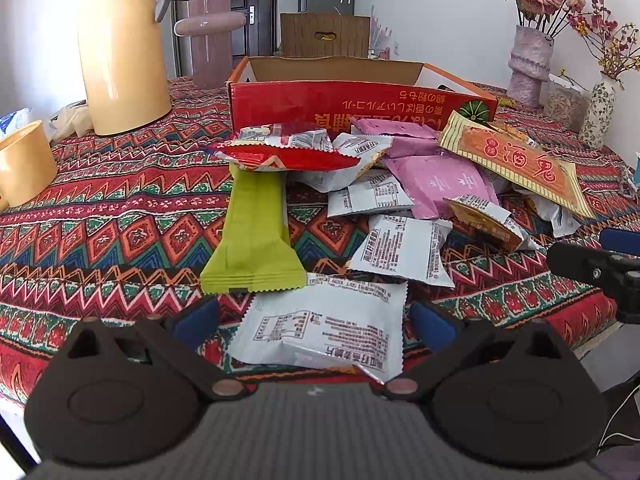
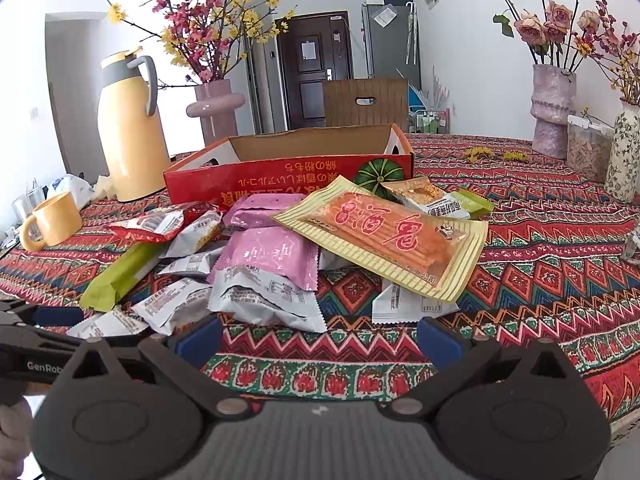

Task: Organize snacks
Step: 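Lower the left gripper onto the white wrapped pastry packet and close, then grasp a white packet with the right gripper while the left lifts its pastry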

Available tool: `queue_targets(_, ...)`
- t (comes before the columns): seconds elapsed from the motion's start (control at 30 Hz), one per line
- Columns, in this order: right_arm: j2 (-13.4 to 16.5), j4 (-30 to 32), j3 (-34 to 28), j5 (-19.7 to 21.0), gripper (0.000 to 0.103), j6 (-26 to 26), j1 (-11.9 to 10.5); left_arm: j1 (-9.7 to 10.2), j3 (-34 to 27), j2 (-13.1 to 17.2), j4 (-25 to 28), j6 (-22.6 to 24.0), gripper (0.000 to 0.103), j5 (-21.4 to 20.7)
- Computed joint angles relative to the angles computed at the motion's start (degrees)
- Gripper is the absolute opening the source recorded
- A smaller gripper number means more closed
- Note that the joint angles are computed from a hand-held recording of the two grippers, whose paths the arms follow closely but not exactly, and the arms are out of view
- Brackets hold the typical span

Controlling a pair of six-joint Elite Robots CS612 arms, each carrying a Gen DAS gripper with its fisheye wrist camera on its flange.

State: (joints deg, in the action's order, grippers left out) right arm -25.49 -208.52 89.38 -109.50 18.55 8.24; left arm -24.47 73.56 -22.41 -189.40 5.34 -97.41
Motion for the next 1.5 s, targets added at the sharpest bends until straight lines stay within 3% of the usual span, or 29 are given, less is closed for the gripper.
queue_targets(0.2, 0.1, 0.2, 0.0, 0.3, 0.103, 0.3, 0.0, 0.09, 0.5, -0.2, -1.5, -0.4, 0.07, -1.2)
queue_targets(0.47, 0.2, 0.2, 0.0, 0.3, 0.103, 0.3, 0.1, 0.07, 2.1, -0.9, -3.3, -1.0, 0.052, -1.6)
queue_targets(0.9, 0.3, -0.8, 0.1, 0.2, 0.103, -0.3, 0.5, 0.12, 5.0, -2.1, -9.7, -0.7, 0.047, -2.8)
queue_targets(1.37, 1.3, 0.8, -3.3, 1.1, 0.103, -3.9, 0.5, 0.32, 4.3, -2.1, -12.1, -2.1, 0.047, -6.3)
queue_targets(1.47, 2.4, 2.3, -5.5, 0.0, 0.098, -6.3, 0.6, 0.42, 3.6, -1.9, -11.8, -2.7, 0.047, -5.7)
queue_targets(1.5, 2.9, 2.7, -6.3, -0.8, 0.092, -7.3, 0.7, 0.44, 3.4, -1.8, -11.7, -2.9, 0.047, -5.5)
